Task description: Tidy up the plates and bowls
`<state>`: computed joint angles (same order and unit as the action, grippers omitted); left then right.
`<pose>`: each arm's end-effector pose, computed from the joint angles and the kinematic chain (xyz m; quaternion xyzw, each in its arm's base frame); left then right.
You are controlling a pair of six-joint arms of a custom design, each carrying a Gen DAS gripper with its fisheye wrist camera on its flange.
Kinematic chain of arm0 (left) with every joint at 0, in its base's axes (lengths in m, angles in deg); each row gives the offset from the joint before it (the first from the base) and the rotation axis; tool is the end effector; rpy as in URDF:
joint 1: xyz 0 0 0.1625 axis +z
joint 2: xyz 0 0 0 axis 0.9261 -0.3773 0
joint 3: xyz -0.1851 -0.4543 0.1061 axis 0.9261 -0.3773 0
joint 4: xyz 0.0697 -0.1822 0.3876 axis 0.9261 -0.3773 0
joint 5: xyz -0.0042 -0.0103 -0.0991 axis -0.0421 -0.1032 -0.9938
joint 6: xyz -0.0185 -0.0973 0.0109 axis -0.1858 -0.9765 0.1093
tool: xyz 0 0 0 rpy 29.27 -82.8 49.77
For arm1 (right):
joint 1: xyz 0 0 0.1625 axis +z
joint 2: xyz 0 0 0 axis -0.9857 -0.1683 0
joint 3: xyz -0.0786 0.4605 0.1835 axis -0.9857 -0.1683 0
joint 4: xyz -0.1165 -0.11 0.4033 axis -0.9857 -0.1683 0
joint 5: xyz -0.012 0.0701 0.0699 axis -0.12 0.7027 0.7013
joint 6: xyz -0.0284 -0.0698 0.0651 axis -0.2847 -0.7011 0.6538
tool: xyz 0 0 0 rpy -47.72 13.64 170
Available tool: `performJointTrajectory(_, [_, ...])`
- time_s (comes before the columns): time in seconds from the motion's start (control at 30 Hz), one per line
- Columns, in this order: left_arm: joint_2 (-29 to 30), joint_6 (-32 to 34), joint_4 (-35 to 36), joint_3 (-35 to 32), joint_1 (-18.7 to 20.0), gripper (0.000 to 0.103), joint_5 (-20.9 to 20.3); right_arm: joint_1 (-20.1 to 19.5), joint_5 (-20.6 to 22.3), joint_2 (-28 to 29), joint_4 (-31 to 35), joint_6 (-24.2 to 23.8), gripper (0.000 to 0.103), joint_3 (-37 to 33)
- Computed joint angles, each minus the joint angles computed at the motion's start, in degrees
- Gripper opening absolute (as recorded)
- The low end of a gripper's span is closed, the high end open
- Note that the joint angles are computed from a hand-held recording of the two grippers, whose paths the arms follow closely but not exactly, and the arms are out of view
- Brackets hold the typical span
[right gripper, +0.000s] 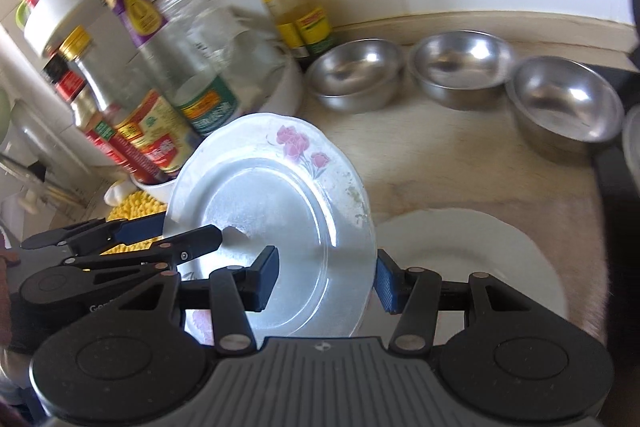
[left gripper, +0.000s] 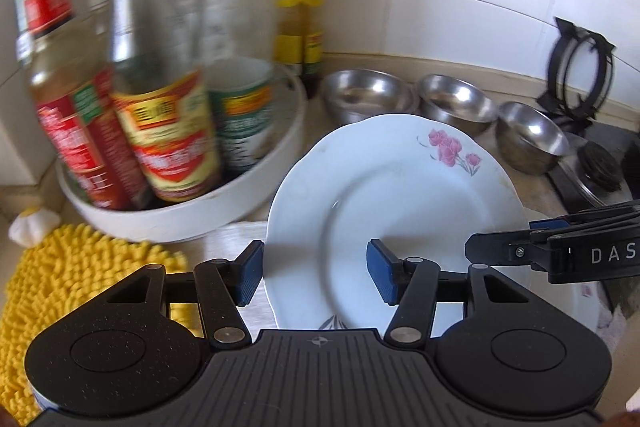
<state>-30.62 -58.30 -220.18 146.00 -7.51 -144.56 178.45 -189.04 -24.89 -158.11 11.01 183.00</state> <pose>-0.2366 -0.7665 0.1601 0.4407 0.8551 -0.1804 0.2049 0.1794 -0.6909 0.1945 -0.0981 -0.8893 0.3949 0.2087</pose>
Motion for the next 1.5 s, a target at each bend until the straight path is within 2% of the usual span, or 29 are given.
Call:
performJointTrajectory(0.57, [1.5,3.4,1.3,3.4,-3.6,0.062,-4.4,-0.6,-5.6,-5.7,-7.6,6.6,0.059,10.9])
performJointTrajectory(0.97, [2.5,3.9,3.4,4.1,-4.7,0.062,-5.6,-1.5,-7.6,-7.6,-7.0,10.1,0.059,13.8])
performJointTrajectory(1.23, [3.2,3.3,4.2,4.0,-5.0,0.062,-5.6,-2.0,-7.8,-8.0,-5.3,10.5,0.059,13.7])
performJointTrajectory(1.5, [3.7,2.9,3.6,4.2,-5.4,0.062,-4.7,-2.3,-7.9,-8.0,-3.3,10.3,0.065,13.0])
